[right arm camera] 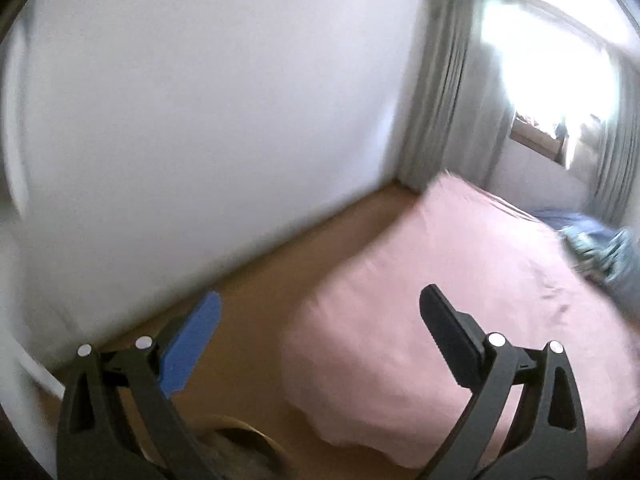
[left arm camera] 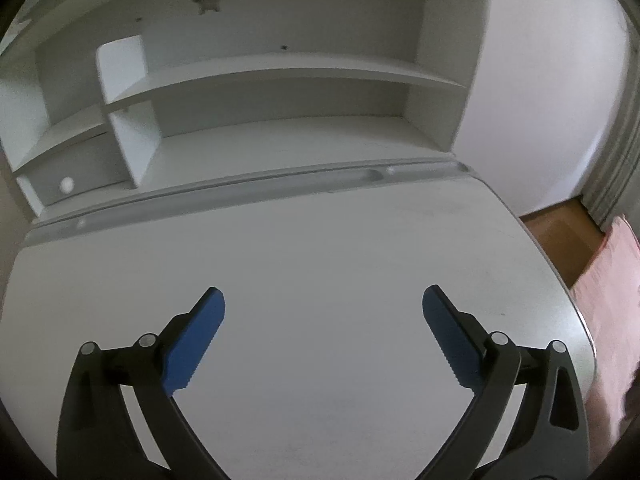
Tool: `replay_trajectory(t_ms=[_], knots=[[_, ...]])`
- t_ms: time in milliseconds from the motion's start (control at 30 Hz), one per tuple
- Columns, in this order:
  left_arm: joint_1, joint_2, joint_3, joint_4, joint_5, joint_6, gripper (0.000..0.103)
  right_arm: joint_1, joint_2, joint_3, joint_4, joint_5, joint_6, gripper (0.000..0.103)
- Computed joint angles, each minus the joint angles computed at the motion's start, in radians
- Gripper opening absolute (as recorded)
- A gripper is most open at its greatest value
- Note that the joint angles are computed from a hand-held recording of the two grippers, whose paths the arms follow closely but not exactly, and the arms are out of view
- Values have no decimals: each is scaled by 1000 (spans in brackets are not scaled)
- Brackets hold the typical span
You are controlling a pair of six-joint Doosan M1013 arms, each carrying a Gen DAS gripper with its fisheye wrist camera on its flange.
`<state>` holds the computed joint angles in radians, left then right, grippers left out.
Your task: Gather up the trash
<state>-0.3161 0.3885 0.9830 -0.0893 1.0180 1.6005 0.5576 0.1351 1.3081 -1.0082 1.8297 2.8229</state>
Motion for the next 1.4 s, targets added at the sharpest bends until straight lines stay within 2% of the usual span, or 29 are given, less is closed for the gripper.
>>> replay_trajectory(t_ms=[33,100,200,267,333,433,500,567,633,733,767,867,967,1100,1267,1400], knots=[[6,5,-6,4,1,-5,96,16,17,-40,-25,-30,8,96],[21,-1,3,6,-3,-15,96,45,64,-130,-32,-152,-32,96],[40,-12,19,31,-18,-25,96,71,156,-253,28,-337,-188,96],[51,-22,36,67,-36,-52,96,82,214,-321,95,-424,-267,96],[62,-35,58,121,-56,-91,96,86,285,-409,218,-495,-353,96],[79,-51,92,162,-89,-135,96,88,357,-495,333,-540,-408,96],[93,-61,111,135,-106,-116,96,96,406,-559,407,-543,-434,96],[103,-60,113,128,-92,-123,96,109,449,-617,447,-518,-458,96],[103,-56,108,175,-75,-166,96,120,488,-674,465,-490,-483,96],[87,-56,115,319,-68,-239,96,130,536,-748,495,-438,-510,96],[87,-57,118,324,-74,-230,96,128,538,-746,506,-434,-507,96],[105,-55,112,227,-78,-170,96,127,542,-747,507,-417,-477,96],[111,-55,113,201,-86,-168,96,125,534,-731,514,-416,-462,96],[116,-43,96,191,-62,-173,96,129,567,-789,497,-346,-509,96],[116,-39,83,185,-43,-182,96,119,551,-766,553,-365,-492,96],[92,-49,95,313,-52,-255,96,114,546,-762,581,-368,-487,96]])
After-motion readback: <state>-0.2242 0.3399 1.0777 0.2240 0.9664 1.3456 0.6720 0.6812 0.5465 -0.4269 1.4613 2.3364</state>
